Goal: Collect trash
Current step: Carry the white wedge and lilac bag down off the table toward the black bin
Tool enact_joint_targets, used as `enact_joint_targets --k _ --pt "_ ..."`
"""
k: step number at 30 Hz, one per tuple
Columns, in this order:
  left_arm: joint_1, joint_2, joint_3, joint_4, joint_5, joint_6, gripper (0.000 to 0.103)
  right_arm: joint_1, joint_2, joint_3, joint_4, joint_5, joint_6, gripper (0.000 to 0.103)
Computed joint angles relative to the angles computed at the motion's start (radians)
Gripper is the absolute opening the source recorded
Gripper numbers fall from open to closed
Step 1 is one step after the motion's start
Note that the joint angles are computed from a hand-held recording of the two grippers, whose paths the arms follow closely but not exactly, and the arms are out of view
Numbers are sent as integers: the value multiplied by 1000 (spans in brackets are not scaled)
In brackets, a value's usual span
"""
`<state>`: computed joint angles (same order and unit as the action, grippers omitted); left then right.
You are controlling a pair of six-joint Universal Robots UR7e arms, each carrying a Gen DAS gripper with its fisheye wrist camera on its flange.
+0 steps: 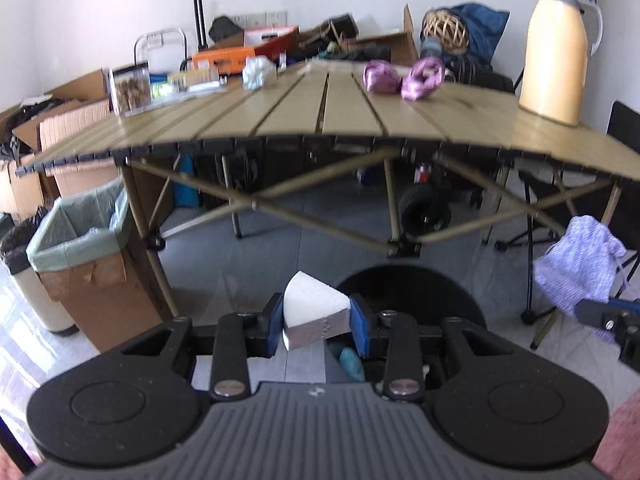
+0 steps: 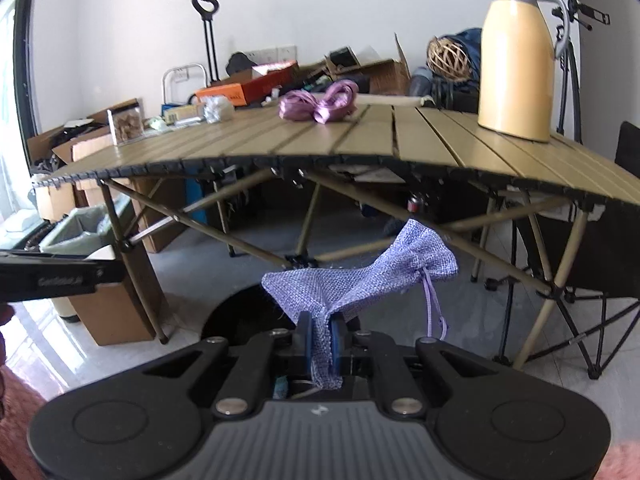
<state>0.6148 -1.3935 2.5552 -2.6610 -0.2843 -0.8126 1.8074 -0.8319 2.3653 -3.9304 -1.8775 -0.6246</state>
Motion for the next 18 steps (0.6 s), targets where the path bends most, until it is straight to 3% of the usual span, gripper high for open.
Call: enact_joint_targets --k 8,12,18 --pt "63 -13 -9 95 -79 -50 35 -53 3 -2 25 -41 25 9" --pt "90 -11 -18 35 -136 4 35 -67 1 -3 27 -41 35 9" --pt "104 8 -38 30 -157 20 35 -70 5 -20 53 -33 39 9"
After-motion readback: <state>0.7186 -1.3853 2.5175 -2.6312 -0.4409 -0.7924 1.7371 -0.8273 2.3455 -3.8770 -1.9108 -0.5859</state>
